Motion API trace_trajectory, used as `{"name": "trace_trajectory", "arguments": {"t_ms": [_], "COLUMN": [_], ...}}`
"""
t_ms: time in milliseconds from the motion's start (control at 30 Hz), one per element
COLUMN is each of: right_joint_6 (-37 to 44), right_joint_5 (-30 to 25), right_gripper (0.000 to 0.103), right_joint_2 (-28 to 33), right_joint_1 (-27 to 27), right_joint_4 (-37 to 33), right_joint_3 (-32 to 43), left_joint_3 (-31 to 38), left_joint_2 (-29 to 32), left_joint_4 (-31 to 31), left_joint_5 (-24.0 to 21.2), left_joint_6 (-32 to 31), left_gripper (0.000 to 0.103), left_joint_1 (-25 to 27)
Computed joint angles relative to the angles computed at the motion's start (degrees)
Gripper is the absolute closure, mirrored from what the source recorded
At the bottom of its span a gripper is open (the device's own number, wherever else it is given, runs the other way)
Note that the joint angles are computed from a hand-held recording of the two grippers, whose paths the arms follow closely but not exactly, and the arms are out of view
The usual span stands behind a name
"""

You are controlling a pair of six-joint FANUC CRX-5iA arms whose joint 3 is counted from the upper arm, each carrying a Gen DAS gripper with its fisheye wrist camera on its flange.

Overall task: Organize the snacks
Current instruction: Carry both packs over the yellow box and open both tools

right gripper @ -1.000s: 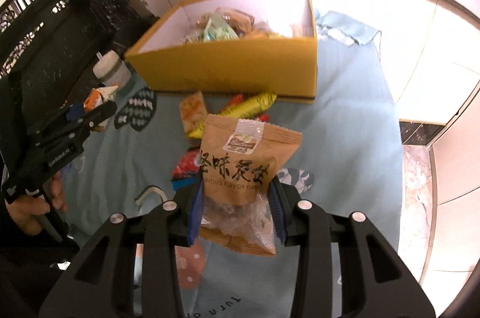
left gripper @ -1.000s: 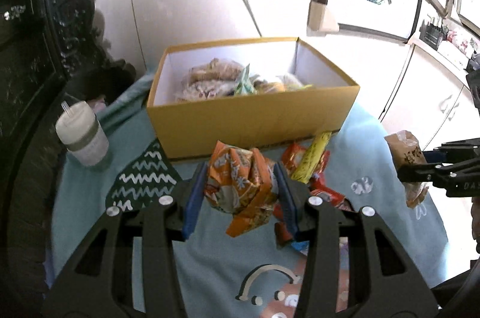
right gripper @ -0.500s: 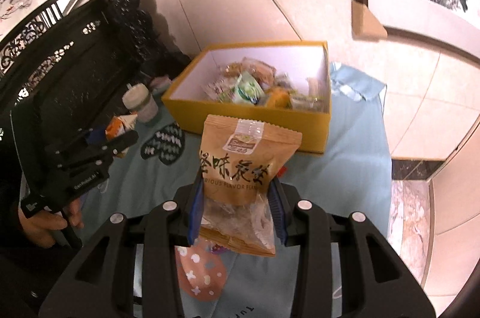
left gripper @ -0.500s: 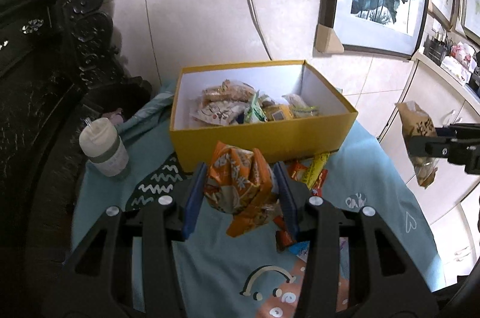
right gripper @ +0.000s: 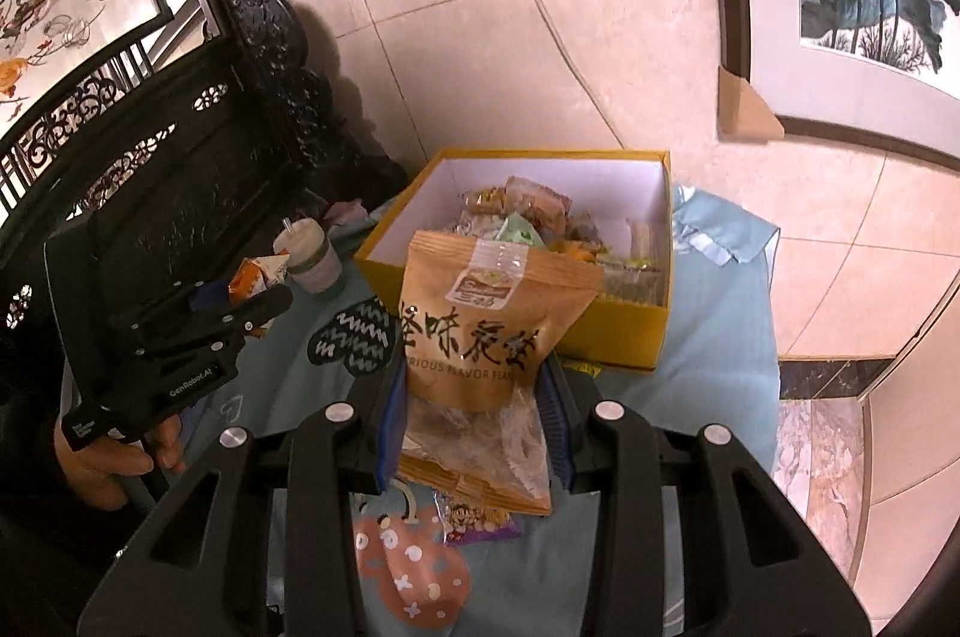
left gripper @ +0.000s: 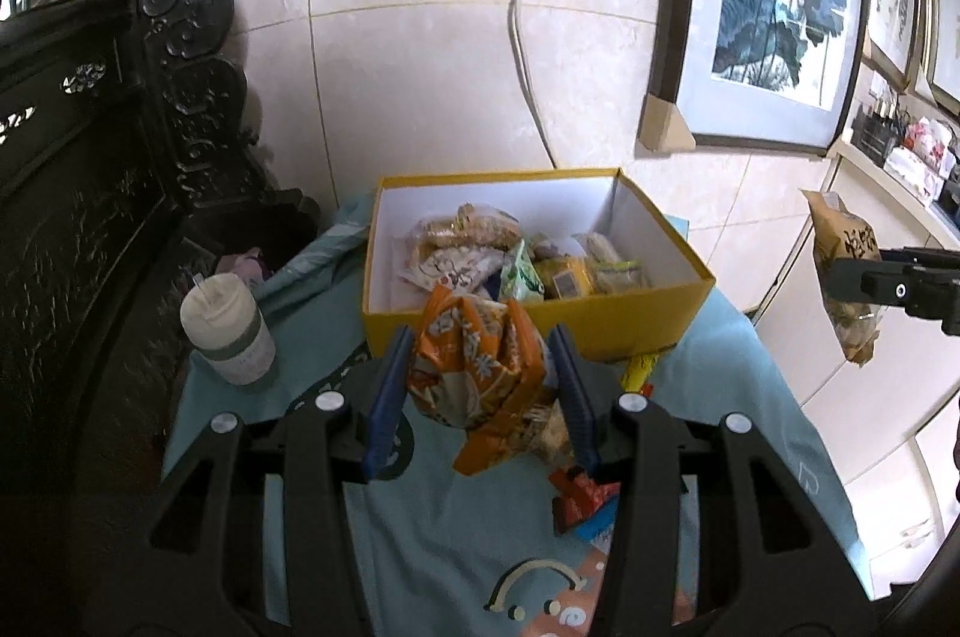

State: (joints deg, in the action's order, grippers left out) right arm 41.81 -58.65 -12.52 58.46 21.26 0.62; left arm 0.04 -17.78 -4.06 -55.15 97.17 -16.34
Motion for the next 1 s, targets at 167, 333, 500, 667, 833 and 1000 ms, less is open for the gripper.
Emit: {"name": "trace_trajectory", "arguments": {"t_ms": [167, 333, 500, 667, 833, 1000], "right_joint_6": [1.59, 5.48, 11.3, 15.13, 18.24, 16.59], "right_joint_5": [0.04, -1.08, -2.79, -4.41, -6.93, -7.8], "right_gripper": [0.064, 0.064, 0.064, 0.064, 0.043, 0.037], "right_joint_2": [2.18, 6.95, 13.83, 20.95, 27.87, 27.06], "right_joint_1": [-1.57, -3.81, -7.34, -10.65, -13.89, -14.46], "right_joint_4": [0.19, -0.37, -1.18, -2.29, -5.32, -4.96], "right_joint_3": [3.75, 11.73, 22.67, 31.87, 39.21, 33.23], "left_joint_3": [4.63, 12.28, 21.82, 32.23, 38.11, 32.06], "left_joint_2": [3.24, 8.68, 15.32, 23.51, 30.32, 29.98], "left_joint_4": [-0.1, 0.4, -0.9, -3.58, -6.46, -8.62], "left_joint_5": [0.69, 1.97, 1.91, -0.04, -3.68, -6.28], "left_joint_6": [0.17, -1.3, -2.94, -3.37, -1.46, 0.6], "left_gripper": [0.056, 0.056, 0.056, 0.055, 0.009, 0.007], "left_joint_1": [0.47, 1.07, 0.43, -0.74, -0.88, -0.34]}}
